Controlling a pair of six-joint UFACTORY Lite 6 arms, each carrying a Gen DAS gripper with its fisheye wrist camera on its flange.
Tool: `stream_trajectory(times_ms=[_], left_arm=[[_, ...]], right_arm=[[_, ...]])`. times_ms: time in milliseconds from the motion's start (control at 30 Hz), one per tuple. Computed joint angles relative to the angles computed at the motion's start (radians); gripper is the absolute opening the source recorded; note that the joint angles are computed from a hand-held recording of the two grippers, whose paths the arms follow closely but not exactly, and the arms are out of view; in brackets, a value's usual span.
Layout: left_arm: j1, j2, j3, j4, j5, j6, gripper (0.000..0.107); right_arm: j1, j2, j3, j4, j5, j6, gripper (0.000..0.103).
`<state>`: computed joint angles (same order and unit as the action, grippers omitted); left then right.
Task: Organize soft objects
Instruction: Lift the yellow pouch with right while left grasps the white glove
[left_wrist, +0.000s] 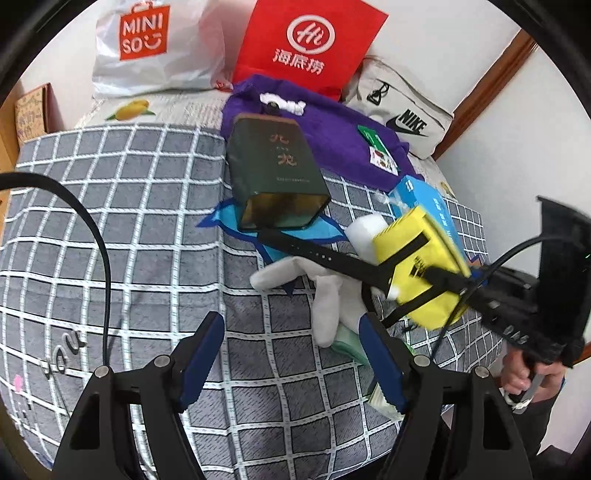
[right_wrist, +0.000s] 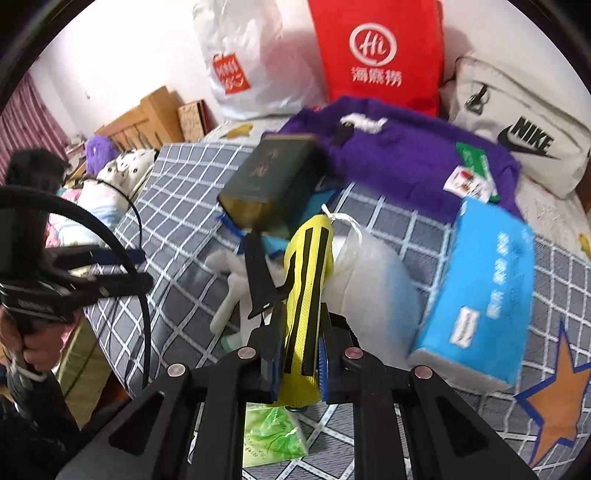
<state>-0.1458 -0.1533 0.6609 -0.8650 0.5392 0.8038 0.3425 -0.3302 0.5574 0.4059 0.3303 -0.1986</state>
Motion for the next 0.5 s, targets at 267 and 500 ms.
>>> stream_trajectory(times_ms=[267,500], left_arm=[[-0.056,0.076,0.03,-0.016,-0.037,0.005,0.074],[-0.096,0.099,0.045,-0.072,-0.046,0.053,0.074]], right_arm=[[-0.072,-0.171,-0.026,-0.044,0.074,0.025,0.014],[-0.154,-0.373,-0.081,0.001,0.179,-0.044,0.014]])
